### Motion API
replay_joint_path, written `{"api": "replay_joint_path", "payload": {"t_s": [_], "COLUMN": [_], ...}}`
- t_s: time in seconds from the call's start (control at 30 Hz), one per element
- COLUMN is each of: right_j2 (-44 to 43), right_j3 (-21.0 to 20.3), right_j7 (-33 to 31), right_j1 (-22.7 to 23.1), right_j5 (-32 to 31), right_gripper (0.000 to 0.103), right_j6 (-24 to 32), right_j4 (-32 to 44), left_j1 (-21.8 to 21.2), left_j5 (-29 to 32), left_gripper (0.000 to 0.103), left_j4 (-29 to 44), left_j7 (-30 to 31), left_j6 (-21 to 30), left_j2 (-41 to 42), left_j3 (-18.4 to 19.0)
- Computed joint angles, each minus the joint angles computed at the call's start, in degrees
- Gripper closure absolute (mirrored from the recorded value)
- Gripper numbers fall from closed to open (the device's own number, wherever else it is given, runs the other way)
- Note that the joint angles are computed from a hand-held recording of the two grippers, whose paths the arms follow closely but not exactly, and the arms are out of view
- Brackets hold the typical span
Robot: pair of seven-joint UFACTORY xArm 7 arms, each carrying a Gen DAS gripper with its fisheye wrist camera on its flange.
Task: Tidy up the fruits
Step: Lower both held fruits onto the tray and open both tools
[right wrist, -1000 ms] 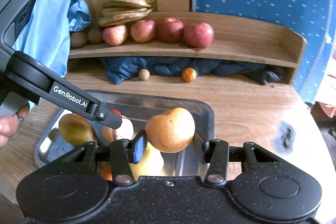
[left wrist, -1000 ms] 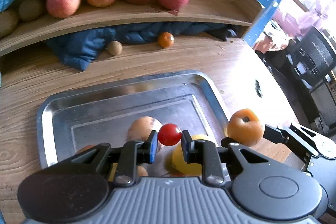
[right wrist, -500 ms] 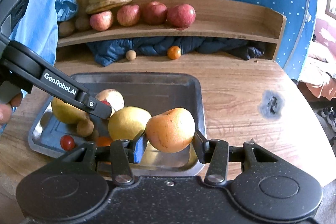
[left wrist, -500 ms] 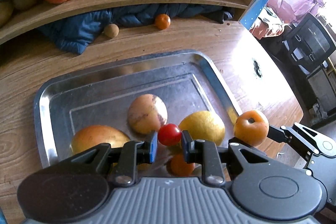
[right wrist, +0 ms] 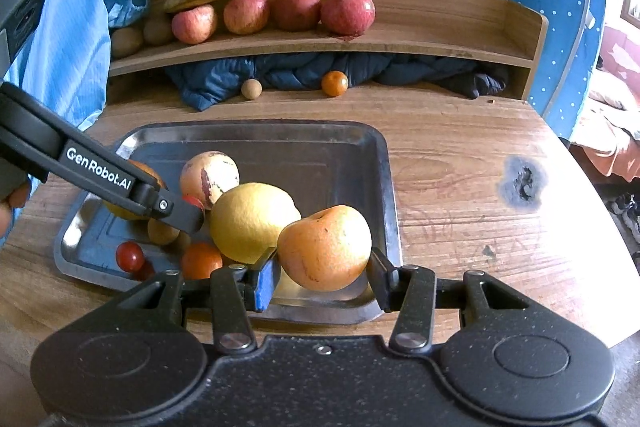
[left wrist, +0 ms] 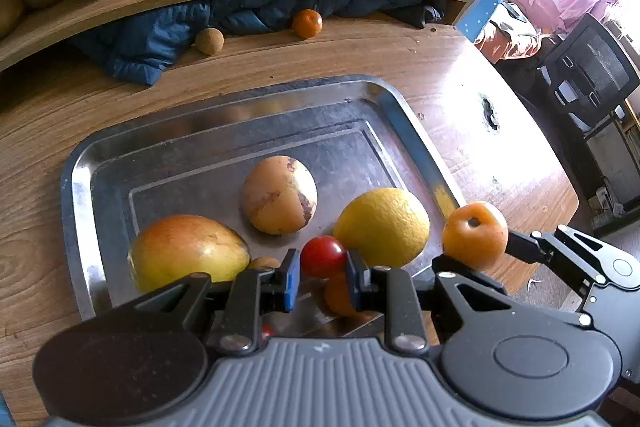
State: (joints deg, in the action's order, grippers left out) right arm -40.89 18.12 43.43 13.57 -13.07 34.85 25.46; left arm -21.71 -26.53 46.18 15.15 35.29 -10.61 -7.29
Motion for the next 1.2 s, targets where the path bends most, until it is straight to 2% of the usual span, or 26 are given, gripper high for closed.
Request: {"api": "replay_joint_path", "payload": {"t_s": [1.13,1.2], "right_j2": [2.0,2.0], "right_j3": [-2.1,-2.5], "right_j7": [-5.8,-6.7], "right_j1": [2.2,2.4], "right_j5": [2.3,2.5], "right_gripper": [0.054,0.053], "right_j6": [0.7,0.9], "right_j4": [0.2,0.3], "left_j1": [-0.3,-0.3], "left_j5": [4.0,4.4], "left_gripper": [0.076,0.073], "left_j4": [-0.7,-0.6], "left_j7": [-4.9,-5.5], "left_j6": [0.9,1.0], "left_j2": [-1.1,-1.3], "left_j3": [-0.8,-0.8]}}
